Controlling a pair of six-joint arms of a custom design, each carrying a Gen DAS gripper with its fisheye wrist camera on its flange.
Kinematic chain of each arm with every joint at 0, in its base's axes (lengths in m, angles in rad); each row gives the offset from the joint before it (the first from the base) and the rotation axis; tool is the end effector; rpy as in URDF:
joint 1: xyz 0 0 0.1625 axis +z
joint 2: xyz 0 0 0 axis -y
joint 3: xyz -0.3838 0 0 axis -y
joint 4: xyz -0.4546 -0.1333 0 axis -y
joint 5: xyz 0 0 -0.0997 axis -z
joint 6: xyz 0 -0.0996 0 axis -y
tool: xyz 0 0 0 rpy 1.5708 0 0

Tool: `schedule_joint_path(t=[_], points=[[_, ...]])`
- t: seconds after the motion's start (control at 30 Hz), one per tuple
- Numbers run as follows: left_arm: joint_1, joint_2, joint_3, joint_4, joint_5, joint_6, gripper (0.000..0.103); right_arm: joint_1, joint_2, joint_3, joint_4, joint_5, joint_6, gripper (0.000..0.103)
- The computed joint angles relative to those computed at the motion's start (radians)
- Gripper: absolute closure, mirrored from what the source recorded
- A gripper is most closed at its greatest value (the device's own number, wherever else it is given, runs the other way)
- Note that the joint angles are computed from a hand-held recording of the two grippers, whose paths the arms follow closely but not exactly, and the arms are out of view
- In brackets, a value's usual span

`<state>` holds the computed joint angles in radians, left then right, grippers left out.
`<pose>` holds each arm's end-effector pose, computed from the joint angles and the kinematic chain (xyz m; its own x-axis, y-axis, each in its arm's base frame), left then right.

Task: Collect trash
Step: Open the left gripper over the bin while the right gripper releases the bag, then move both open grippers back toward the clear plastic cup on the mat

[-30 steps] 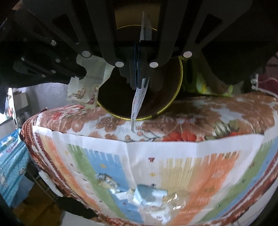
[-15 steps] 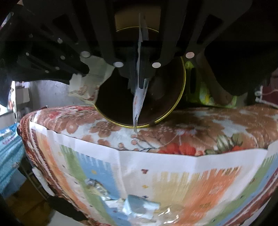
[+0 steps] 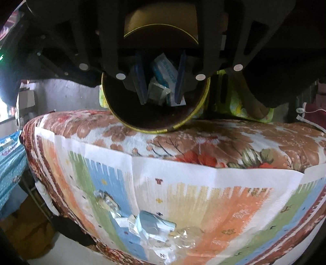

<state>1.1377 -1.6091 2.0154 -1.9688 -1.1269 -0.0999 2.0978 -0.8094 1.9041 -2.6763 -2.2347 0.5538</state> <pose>-0.0508 -0.5294 0.2756 -0.8560 0.2898 -0.4281 0.3360 0.9412 -0.0346 0.3507 -0.4597 -0.0411 -0.8463 0.1225 0.5184 -0.0680 0.9404 -0.3332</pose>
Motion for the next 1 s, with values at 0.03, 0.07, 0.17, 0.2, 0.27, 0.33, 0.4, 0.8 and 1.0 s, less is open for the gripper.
schedule_joint_path(t=[0.03, 0.07, 0.17, 0.2, 0.27, 0.33, 0.4, 0.8, 1.0], points=[[-0.001, 0.006, -0.011, -0.009, 0.006, 0.0, 0.075, -0.004, 0.0, -0.004, 0.006, 0.008, -0.005, 0.07], [-0.005, 0.009, -0.016, -0.019, 0.014, 0.002, 0.075, -0.005, 0.001, -0.007, 0.009, 0.011, -0.007, 0.07], [-0.011, 0.018, -0.039, -0.047, 0.023, 0.015, 0.07, -0.004, 0.001, -0.018, -0.001, -0.007, -0.028, 0.069], [-0.012, 0.021, -0.047, -0.051, 0.02, 0.019, 0.068, -0.001, 0.002, -0.021, -0.011, -0.017, -0.04, 0.064], [-0.017, 0.033, -0.069, -0.05, 0.019, 0.032, 0.068, 0.008, 0.006, -0.031, -0.035, -0.04, -0.075, 0.06], [-0.023, 0.044, -0.087, -0.051, 0.025, 0.05, 0.064, 0.018, 0.013, -0.05, -0.038, -0.071, -0.114, 0.06], [-0.028, 0.063, -0.112, -0.058, 0.041, 0.066, 0.062, 0.022, 0.021, -0.069, -0.044, -0.097, -0.155, 0.06], [-0.021, 0.181, -0.246, -0.126, 0.096, 0.096, 0.054, 0.025, 0.07, -0.157, -0.231, -0.204, -0.351, 0.055], [0.003, 0.224, -0.297, -0.129, 0.06, 0.056, 0.049, 0.011, 0.093, -0.205, -0.248, -0.202, -0.407, 0.053]])
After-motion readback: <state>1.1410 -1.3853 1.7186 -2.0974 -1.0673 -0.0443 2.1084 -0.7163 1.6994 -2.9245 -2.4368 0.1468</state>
